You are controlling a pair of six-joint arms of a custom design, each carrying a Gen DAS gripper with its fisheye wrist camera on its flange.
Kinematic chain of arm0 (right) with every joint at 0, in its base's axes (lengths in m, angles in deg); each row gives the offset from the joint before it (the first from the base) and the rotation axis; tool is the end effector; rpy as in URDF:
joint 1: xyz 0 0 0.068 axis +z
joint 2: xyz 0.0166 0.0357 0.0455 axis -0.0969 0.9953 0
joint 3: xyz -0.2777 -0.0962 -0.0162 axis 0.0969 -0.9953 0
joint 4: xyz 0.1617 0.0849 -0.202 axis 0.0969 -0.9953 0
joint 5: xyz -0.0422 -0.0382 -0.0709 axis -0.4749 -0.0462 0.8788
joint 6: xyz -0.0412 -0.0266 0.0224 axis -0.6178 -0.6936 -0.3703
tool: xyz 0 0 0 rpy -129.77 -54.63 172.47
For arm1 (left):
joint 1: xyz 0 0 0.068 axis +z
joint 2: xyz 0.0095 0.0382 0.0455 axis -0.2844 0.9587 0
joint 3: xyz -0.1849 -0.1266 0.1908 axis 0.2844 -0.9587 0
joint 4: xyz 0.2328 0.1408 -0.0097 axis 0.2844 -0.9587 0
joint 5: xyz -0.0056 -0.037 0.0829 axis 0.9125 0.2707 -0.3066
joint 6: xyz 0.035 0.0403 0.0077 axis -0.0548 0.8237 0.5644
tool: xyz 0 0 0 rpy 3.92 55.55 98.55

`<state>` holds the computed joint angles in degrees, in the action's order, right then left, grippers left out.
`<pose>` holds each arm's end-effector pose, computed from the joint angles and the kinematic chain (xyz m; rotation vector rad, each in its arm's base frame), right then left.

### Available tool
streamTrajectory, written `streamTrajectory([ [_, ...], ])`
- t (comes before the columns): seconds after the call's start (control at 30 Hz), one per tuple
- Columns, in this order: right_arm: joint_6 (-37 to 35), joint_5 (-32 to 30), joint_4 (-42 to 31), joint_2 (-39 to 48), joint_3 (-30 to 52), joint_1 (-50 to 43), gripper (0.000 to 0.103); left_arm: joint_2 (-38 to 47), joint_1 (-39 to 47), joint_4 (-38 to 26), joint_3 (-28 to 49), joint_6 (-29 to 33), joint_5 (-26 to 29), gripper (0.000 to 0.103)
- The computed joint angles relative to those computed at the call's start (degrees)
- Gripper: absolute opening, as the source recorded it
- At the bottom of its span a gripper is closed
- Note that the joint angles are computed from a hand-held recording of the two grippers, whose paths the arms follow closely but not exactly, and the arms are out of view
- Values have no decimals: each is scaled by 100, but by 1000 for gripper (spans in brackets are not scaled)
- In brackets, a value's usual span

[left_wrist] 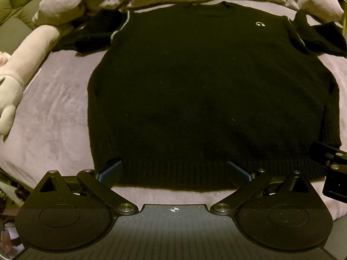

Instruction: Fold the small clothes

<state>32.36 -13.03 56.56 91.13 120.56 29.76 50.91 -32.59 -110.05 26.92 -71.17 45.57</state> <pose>0.2538 0.1606 0.2102 0.2759 2.5167 -0.1135 0.3105 -0.0842 0.1871 0.3157 2.6168 0.0899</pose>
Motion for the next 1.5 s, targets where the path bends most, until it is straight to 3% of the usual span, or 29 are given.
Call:
streamTrajectory([
  [1.5, -93, -110, -1, 94, 72, -87, 99, 185, -55, -255, 238, -140, 48, 103],
])
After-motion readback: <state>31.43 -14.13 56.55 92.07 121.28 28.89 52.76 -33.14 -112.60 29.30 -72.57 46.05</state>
